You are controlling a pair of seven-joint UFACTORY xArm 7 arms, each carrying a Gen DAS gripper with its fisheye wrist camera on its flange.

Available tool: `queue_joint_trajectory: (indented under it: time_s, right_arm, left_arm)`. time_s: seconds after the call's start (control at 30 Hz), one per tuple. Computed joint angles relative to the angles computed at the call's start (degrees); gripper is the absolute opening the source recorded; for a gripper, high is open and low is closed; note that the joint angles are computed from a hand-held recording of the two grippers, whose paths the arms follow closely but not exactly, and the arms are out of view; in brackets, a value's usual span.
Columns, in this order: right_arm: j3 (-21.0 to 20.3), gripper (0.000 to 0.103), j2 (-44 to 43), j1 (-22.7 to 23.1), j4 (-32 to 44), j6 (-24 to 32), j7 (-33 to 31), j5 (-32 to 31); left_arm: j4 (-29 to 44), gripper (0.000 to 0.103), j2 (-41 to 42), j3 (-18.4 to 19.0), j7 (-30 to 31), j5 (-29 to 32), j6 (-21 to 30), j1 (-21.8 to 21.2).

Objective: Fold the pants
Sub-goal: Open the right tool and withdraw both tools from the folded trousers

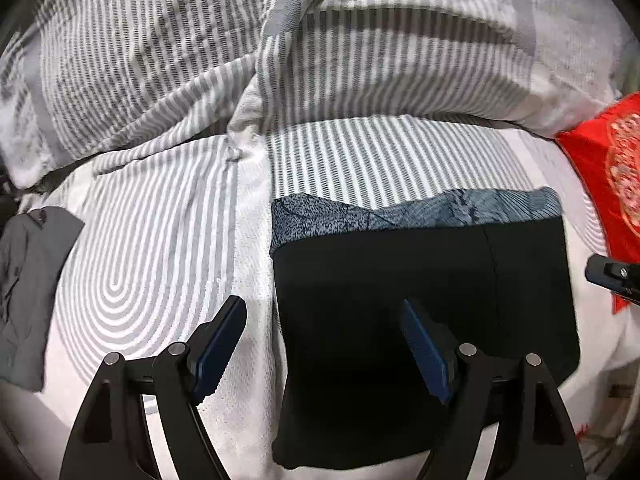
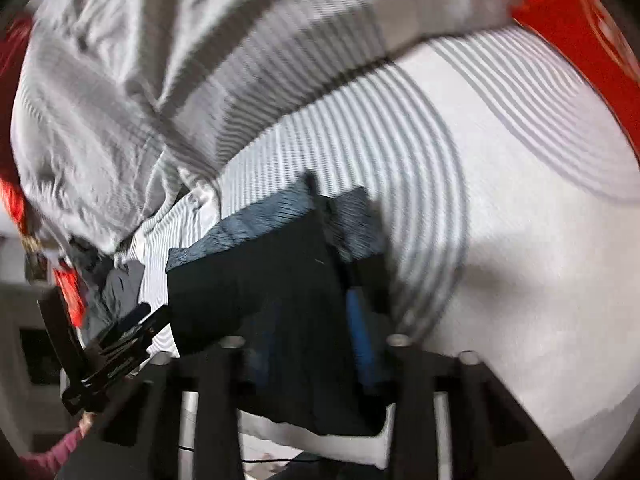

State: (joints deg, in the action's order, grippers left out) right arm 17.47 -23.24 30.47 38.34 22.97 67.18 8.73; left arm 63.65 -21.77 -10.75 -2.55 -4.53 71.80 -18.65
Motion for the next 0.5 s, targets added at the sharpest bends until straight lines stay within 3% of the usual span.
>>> queue_joint_trajectory:
  time_s: [0.27,0.33,0.4,0.5]
  right_arm:
    - [2.05,0.034,7.74,-3.39,7.82,4.55,0.47,-8.51]
    - [0.75,0.033,11.00,-2.38,9.05,5.46,-1.64,-7.14]
    - [0.11,0.033,12.60,-1.78,8.57,4.78,-2.56,-6.36]
    - [0.67,0.033,13.19,-2.02,7.51,2.85,-1.44,-9.76]
  left_arm:
    - [-0.98,0.080,5.42,-2.28,-7.22,3.58,-4.96,-0.61]
    - [-2.36,0.088,6.26,-1.50,-8.26,2.79,-6.56,-0.64]
    - [-3.51,0.102,6.26,-1.20,-9.13,3.32,-7.96,-0.56]
    - [-4.44,0.102,6.51,-0.19,-8.11,1.63,-8.84,-0.78]
